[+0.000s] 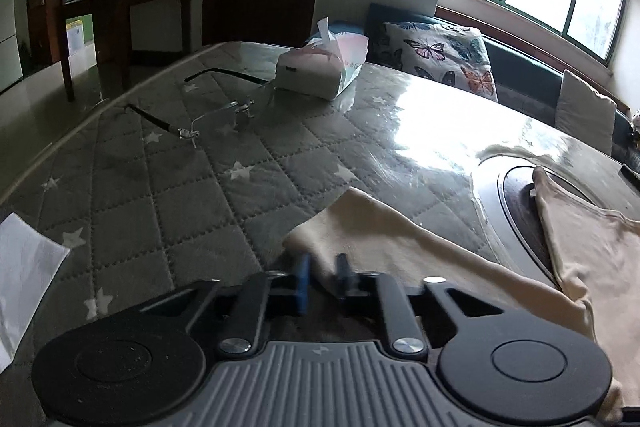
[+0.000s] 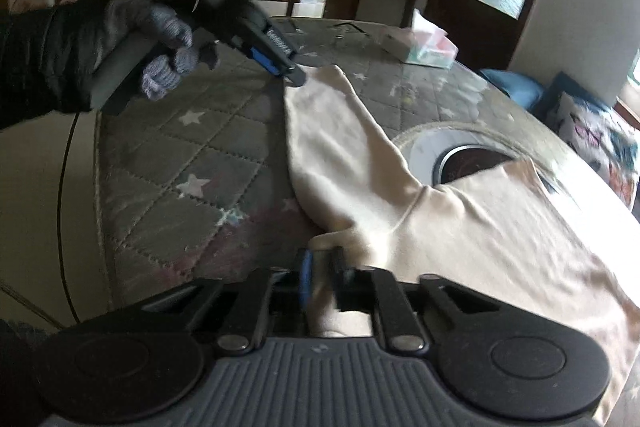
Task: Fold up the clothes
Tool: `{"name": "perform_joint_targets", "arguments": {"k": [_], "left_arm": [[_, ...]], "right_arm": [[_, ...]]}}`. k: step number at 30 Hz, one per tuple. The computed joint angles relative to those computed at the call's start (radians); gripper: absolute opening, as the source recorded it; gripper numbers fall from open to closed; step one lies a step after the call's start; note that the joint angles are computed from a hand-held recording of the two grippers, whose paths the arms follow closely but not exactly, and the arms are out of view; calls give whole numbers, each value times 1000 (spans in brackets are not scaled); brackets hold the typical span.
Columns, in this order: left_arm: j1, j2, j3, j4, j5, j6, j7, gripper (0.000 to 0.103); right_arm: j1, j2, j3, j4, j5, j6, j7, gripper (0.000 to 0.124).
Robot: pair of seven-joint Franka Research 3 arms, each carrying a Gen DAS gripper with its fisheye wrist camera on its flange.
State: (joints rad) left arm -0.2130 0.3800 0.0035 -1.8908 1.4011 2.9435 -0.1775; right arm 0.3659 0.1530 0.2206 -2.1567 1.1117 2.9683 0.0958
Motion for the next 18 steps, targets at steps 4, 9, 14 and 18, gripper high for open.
{"name": "perform_joint_targets", "arguments": {"k": [4, 9, 14, 18], "left_arm": [[-9, 16, 3, 25, 15, -27, -1, 3], [-17, 18, 1, 32, 18, -67, 9, 3], [-4, 0, -4, 13, 20, -50, 5, 3], [-4, -26, -8, -7, 48, -55, -36, 8]], "right_arm": [[-51, -38, -44, 28, 59, -229, 97, 4], [-40, -33, -71, 20, -62, -301, 124, 4], [-44, -53, -66, 11, 23, -306, 42, 7], [-18, -19, -58, 41, 79, -168, 22, 10]]}}
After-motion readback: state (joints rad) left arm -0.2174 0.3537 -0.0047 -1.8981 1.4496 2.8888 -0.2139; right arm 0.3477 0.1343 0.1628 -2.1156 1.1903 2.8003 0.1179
